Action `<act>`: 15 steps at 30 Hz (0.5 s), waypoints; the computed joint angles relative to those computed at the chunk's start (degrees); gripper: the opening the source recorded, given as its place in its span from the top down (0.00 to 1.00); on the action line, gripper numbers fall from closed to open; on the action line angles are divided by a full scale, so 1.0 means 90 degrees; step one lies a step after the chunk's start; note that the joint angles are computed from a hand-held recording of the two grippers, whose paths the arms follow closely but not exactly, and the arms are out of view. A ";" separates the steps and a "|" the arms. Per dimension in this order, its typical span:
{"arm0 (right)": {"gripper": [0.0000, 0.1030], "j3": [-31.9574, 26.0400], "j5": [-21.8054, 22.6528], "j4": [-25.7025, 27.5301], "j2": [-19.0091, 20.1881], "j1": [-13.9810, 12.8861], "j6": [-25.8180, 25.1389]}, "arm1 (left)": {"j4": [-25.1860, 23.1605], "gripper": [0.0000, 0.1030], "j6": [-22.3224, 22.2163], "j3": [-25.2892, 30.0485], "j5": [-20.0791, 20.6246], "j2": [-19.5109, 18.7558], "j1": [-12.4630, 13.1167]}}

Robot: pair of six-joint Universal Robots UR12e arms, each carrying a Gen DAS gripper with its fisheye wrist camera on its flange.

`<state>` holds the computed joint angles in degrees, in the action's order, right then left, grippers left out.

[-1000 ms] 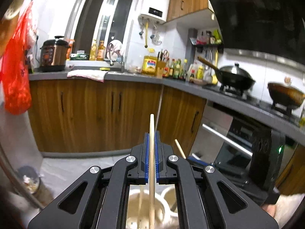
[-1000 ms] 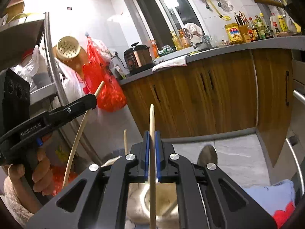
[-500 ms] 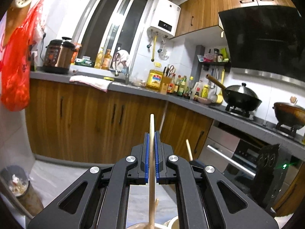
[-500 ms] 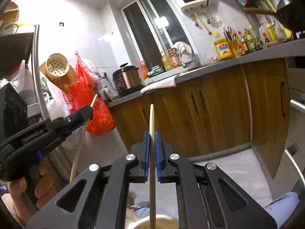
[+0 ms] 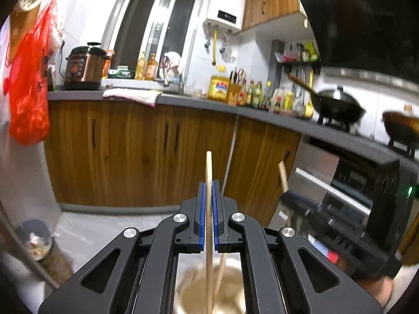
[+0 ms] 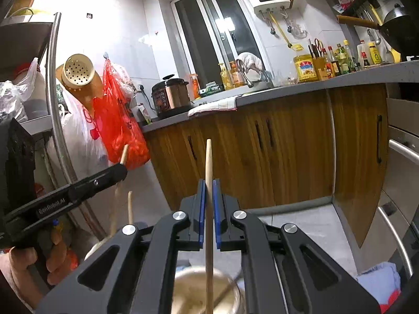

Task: Organize utensils
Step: 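Carry both chopsticks over the ceramic holder and lower them toward its cups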

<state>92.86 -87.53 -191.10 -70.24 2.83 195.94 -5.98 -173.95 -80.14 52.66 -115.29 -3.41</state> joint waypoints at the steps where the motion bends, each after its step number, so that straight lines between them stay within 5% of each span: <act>1: 0.94 0.0086 0.0016 0.0015 -0.0070 0.0002 -0.0036 | -0.0106 0.95 0.0174 -0.0101 0.0117 0.0094 -0.0004; 8: 0.95 0.0564 -0.0099 0.0150 -0.0491 0.0112 -0.0367 | -0.1008 0.95 0.0921 -0.0571 0.0707 0.0620 -0.0013; 15: 0.95 0.0834 -0.0001 0.0503 -0.0747 0.0212 -0.0553 | -0.1024 0.95 0.1331 -0.0928 0.1237 0.0934 -0.0105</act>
